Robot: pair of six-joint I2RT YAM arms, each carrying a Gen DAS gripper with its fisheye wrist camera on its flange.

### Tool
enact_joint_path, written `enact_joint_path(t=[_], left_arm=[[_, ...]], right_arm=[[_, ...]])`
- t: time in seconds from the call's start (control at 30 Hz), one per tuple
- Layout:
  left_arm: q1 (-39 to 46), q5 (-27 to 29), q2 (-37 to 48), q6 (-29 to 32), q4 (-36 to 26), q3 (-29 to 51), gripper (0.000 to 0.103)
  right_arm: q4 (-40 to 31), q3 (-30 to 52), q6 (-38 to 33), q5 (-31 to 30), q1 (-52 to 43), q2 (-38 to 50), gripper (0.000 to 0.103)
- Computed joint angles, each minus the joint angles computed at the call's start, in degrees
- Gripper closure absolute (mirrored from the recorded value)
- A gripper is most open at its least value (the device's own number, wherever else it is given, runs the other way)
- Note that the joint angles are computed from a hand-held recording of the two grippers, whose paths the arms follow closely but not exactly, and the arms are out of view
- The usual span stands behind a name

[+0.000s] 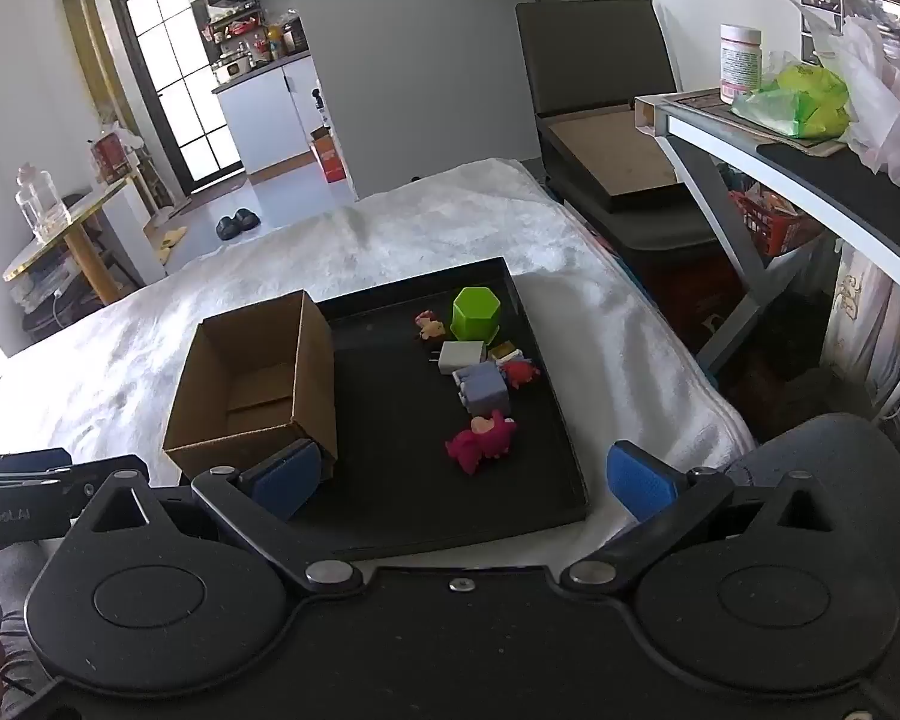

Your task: Organize rigid objects

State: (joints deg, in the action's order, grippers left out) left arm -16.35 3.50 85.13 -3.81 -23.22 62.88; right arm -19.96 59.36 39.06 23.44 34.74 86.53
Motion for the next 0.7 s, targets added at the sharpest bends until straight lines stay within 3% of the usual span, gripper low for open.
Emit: enact_joint_path(t=[0.7], left_arm=[[0.6,0.6,0.7,0.2,-0.6,0.0,0.007]], right_arm=[[-0.2,0.2,-0.5,0.5,0.3,0.2,0.0]])
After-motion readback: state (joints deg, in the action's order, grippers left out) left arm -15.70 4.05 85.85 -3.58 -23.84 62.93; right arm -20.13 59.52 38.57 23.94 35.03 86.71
